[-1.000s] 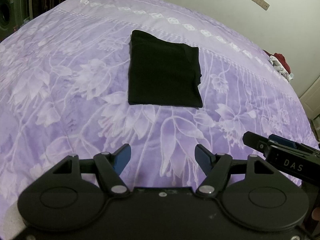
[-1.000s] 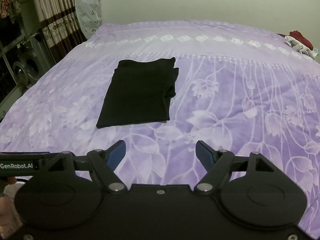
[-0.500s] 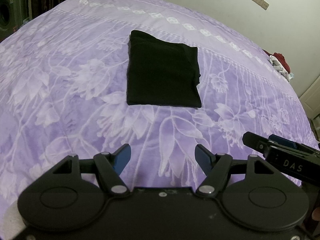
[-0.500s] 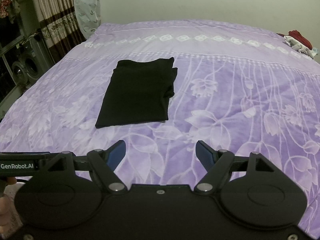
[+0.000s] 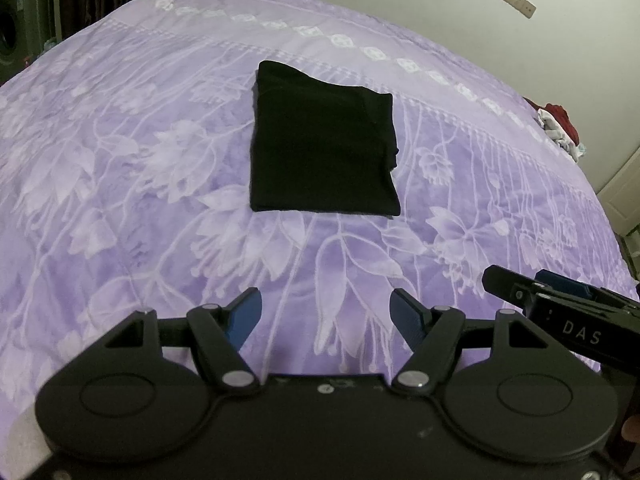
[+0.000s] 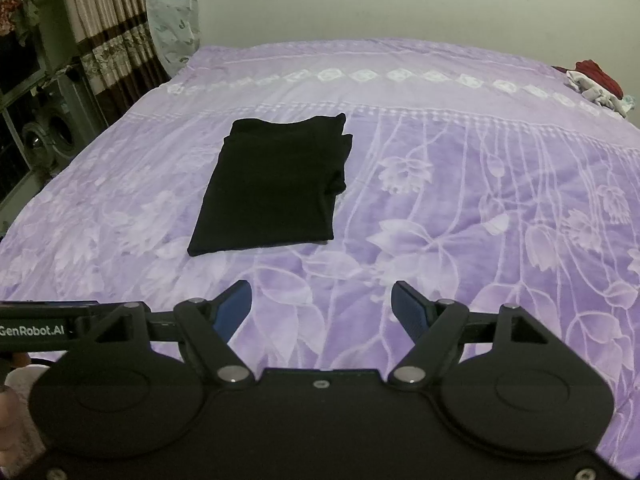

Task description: Fold small clothes

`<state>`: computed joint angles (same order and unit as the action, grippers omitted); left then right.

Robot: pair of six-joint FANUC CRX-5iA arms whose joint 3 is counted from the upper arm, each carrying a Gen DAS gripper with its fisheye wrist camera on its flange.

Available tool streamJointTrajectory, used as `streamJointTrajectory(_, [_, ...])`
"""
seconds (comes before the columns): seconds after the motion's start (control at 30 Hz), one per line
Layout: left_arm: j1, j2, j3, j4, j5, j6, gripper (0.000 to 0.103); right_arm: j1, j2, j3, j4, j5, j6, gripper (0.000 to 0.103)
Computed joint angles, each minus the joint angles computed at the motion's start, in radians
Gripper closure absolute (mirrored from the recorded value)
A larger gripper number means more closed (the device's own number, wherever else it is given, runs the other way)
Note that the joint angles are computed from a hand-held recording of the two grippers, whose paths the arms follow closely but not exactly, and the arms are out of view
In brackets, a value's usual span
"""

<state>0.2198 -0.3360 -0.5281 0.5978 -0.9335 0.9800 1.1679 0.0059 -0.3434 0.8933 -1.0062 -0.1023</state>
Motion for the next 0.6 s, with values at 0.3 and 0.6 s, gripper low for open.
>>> streamJointTrajectory(0.3, [-0.004, 0.008, 0.007, -0.01, 0.002, 0.005, 0.031, -0.002, 0.001, 0.003, -0.005, 0.0, 0.005, 0.032])
streamJointTrajectory(0.6, [-0.006, 0.011, 0.005, -0.011, 0.015, -0.009, 0.031, -0.003, 0.002, 0.003, -0.009, 0.0, 0.007, 0.032])
